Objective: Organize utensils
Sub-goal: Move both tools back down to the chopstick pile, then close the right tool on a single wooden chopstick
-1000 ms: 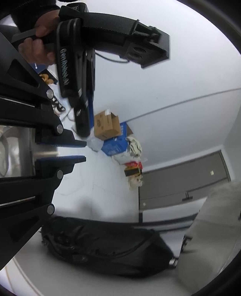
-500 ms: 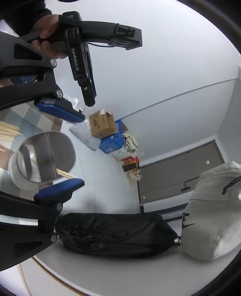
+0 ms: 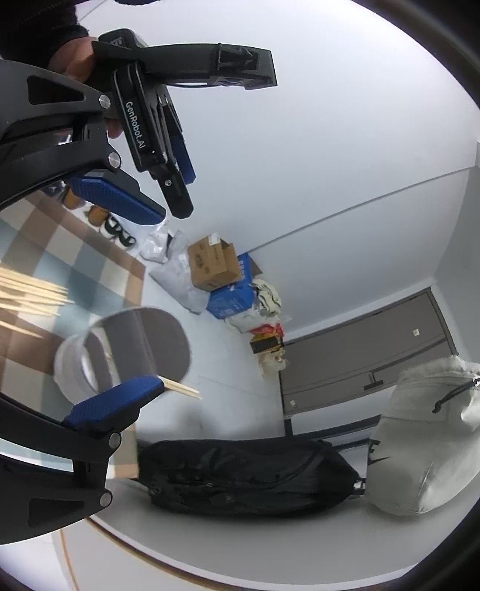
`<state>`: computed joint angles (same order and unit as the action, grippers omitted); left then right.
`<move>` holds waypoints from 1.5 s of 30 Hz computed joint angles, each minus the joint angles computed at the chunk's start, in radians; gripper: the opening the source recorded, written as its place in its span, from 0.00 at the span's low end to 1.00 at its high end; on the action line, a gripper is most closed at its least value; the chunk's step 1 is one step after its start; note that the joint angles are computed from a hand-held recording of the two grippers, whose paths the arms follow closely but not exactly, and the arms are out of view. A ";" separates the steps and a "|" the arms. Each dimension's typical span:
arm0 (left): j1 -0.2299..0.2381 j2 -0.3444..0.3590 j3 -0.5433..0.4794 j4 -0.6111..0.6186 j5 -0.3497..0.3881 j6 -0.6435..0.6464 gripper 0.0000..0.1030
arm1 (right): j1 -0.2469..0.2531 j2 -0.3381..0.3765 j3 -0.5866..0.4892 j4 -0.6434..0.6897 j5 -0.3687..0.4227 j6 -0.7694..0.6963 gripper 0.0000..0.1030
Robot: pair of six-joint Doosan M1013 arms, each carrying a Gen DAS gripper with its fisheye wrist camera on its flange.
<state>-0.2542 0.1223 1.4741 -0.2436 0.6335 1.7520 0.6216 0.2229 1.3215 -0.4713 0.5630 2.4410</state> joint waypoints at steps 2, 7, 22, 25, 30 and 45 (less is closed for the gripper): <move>0.000 -0.007 0.023 0.050 -0.012 -0.039 0.77 | 0.009 -0.001 0.008 0.005 0.007 -0.006 0.85; 0.016 -0.009 0.057 0.078 0.004 -0.093 0.77 | 0.028 0.001 0.027 0.013 0.045 0.008 0.94; 0.046 -0.003 0.148 0.076 0.072 -0.144 0.77 | 0.032 0.057 0.060 0.152 0.207 -0.042 0.94; 0.058 0.003 0.140 0.058 0.109 -0.154 0.77 | 0.025 0.087 0.037 0.192 0.273 -0.096 0.93; 0.075 -0.001 0.148 0.029 0.096 -0.146 0.77 | 0.005 0.131 0.011 0.286 0.335 -0.153 0.71; 0.117 0.033 0.120 -0.058 0.164 -0.143 0.77 | -0.004 0.234 -0.088 0.299 0.473 -0.190 0.29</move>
